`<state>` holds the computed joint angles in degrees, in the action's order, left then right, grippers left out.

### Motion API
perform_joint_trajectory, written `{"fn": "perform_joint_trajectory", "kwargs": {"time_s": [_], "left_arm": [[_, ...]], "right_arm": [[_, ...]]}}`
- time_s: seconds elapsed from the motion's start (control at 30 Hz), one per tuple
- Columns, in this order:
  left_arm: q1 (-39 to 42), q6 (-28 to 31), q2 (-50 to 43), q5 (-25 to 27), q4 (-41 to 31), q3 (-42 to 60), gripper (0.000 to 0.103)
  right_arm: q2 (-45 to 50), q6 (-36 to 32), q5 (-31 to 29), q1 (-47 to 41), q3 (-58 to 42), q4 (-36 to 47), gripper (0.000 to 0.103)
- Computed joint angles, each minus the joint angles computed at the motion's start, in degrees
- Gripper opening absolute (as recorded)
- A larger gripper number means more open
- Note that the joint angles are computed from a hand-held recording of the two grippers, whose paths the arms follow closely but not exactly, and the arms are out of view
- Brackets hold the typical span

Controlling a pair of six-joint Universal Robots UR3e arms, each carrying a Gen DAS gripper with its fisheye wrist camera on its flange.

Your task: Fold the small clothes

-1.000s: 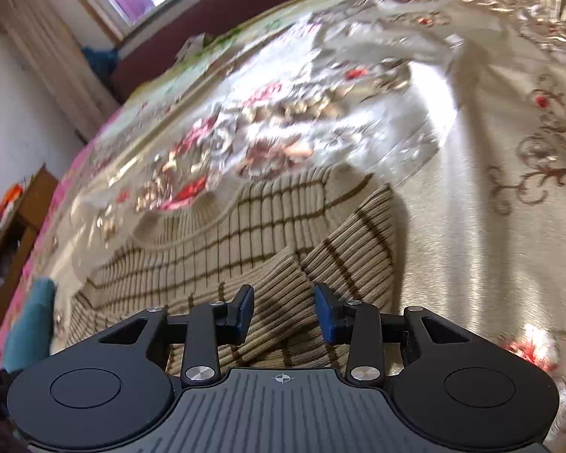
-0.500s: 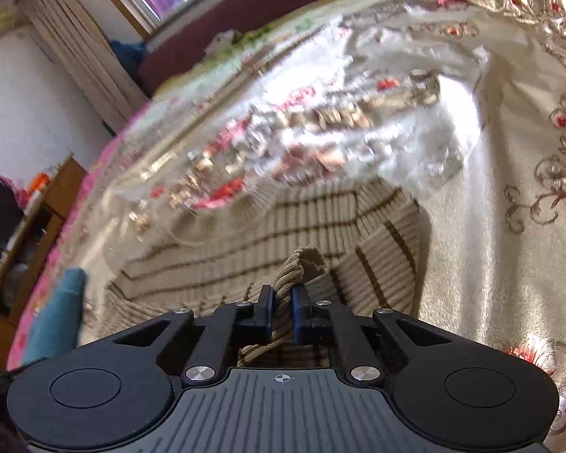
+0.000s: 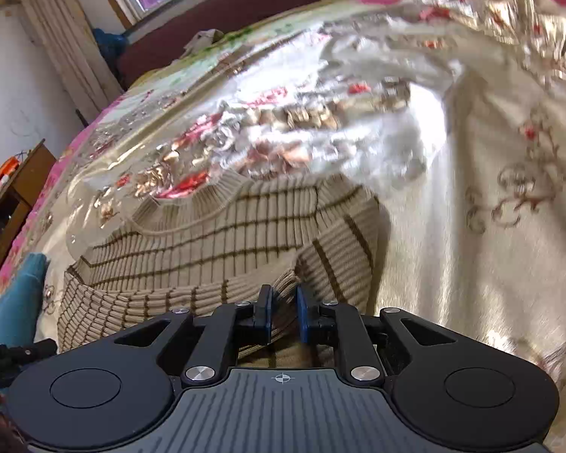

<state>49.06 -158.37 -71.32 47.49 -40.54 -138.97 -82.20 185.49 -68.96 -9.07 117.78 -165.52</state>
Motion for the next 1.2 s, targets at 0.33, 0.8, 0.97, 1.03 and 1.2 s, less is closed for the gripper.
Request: {"fn": "perform_joint_trajectory", "kwargs": {"time_s": [0.33,0.8,0.97,1.03,1.2], "left_arm": [[-4.37,-5.35,-3.29,7.02,7.8,-0.04,0.057],[-11.49,-6.21,-6.09,5.5,16.46,1.11,0.057],[-15.58,-8.9,-14.3,8.55,22.45,3.81,0.057],[-16.45,-9.48,-16.9,9.37,23.91,4.88,0.057],[-18.41,-11.68,-22.12,11.04,27.13,7.69,0.058]], "right_arm": [[4.22,-4.93,-8.26,6.12,-3.65,2.59,0.017],[3.36,-7.77,-1.16,9.9,-4.18,0.52,0.02],[10.74,-8.31,-0.06,12.67,-10.9,1.23,0.021],[13.83,-8.65,-0.6,13.61,-14.06,2.24,0.02],[19.07,-6.51,-2.89,14.72,-20.06,3.39,0.015]]}}
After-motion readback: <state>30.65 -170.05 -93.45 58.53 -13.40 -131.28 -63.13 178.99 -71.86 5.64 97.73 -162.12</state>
